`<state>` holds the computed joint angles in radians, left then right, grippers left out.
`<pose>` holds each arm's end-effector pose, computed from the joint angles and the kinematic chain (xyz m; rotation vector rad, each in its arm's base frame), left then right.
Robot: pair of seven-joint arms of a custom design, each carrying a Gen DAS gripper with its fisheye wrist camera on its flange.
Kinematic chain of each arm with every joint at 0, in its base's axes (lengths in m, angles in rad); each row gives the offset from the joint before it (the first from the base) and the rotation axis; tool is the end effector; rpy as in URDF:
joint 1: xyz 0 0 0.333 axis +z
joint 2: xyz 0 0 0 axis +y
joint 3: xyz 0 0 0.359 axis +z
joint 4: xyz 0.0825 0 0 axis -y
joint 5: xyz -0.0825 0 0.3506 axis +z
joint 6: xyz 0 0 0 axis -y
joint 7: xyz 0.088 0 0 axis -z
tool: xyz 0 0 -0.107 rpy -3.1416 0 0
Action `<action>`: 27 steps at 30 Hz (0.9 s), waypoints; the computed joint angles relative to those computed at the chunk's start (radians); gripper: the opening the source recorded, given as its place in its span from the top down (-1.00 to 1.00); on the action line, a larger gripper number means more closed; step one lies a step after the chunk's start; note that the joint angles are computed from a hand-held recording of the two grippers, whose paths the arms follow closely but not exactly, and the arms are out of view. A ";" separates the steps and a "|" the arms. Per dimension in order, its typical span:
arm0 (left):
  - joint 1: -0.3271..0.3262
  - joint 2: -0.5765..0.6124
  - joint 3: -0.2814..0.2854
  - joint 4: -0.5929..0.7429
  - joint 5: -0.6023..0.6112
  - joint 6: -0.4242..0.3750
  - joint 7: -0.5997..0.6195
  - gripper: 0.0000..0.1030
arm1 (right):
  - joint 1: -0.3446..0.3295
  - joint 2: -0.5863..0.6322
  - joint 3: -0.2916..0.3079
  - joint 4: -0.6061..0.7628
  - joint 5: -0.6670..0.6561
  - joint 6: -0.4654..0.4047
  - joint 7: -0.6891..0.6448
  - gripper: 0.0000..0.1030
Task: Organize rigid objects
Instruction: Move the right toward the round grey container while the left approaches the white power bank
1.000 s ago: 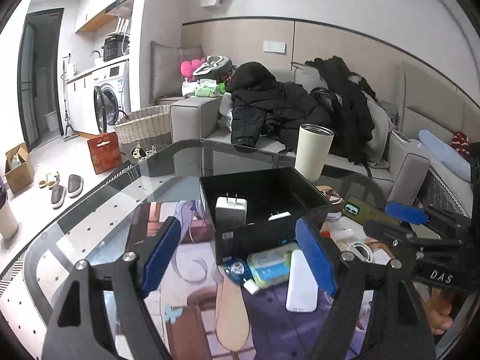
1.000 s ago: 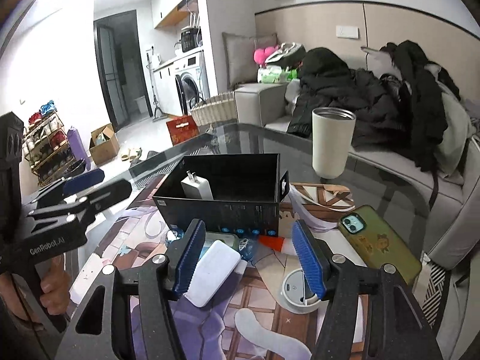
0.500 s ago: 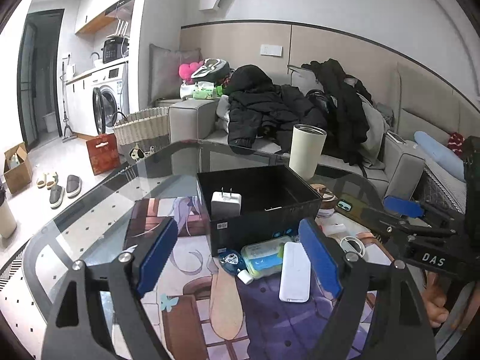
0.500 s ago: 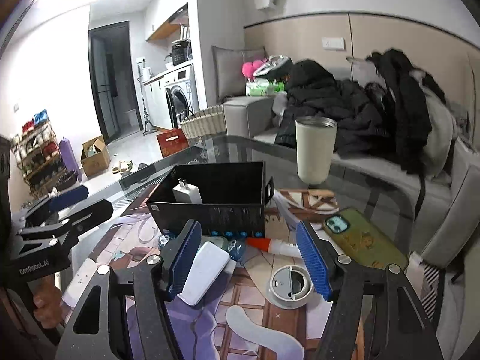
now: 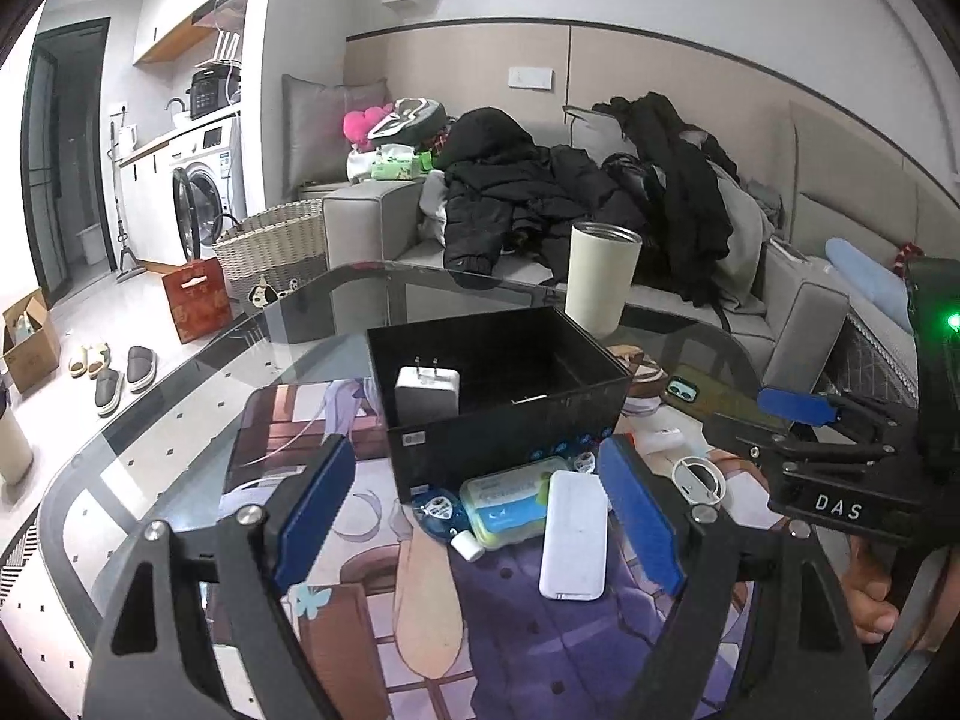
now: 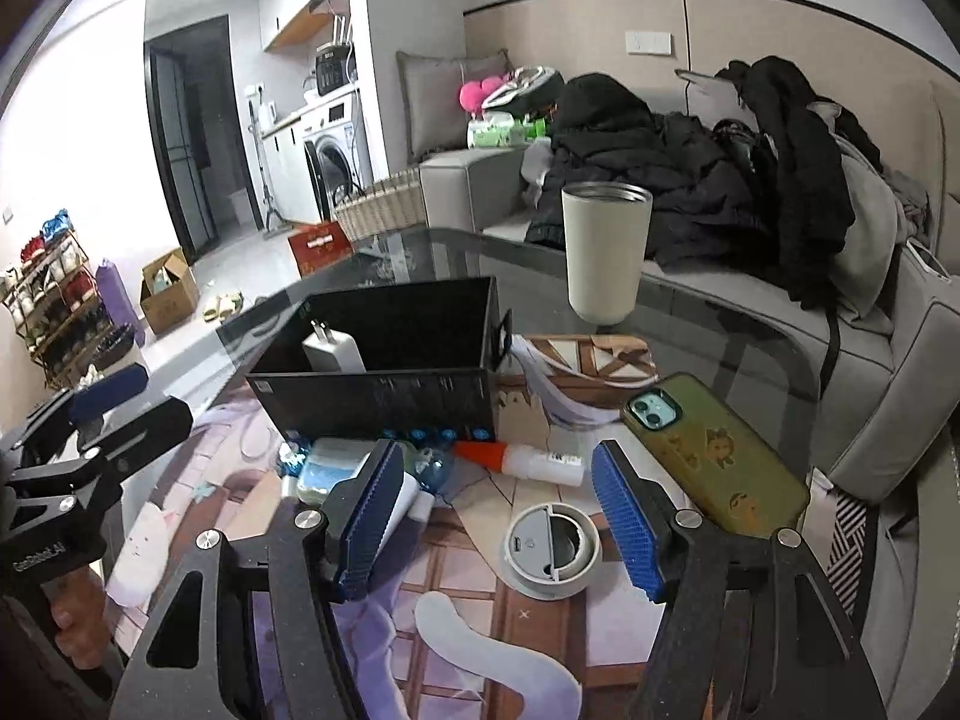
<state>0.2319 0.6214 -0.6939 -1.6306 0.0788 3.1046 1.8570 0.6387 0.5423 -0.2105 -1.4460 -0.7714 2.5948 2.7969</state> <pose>0.6969 -0.2037 0.4926 -1.2165 2.1062 -1.2293 0.6495 0.3546 0.4932 -1.5487 1.8590 -0.8436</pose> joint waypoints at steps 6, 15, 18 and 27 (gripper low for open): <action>-0.028 0.018 0.005 0.040 -0.022 -0.069 0.031 -0.63 | -0.020 -0.009 0.008 -0.024 0.034 0.001 -0.017 -0.31; -0.095 0.020 0.060 0.078 -0.095 -0.135 0.093 -0.63 | -0.048 -0.022 0.025 -0.060 0.097 0.003 -0.063 -0.31; -0.118 0.027 0.080 0.107 -0.120 -0.179 0.107 -0.63 | -0.068 -0.015 0.047 -0.059 0.150 0.001 -0.114 -0.31; -0.239 0.047 0.216 0.210 -0.176 -0.367 0.130 -0.63 | -0.123 0.033 0.101 -0.017 0.380 -0.054 -0.314 -0.31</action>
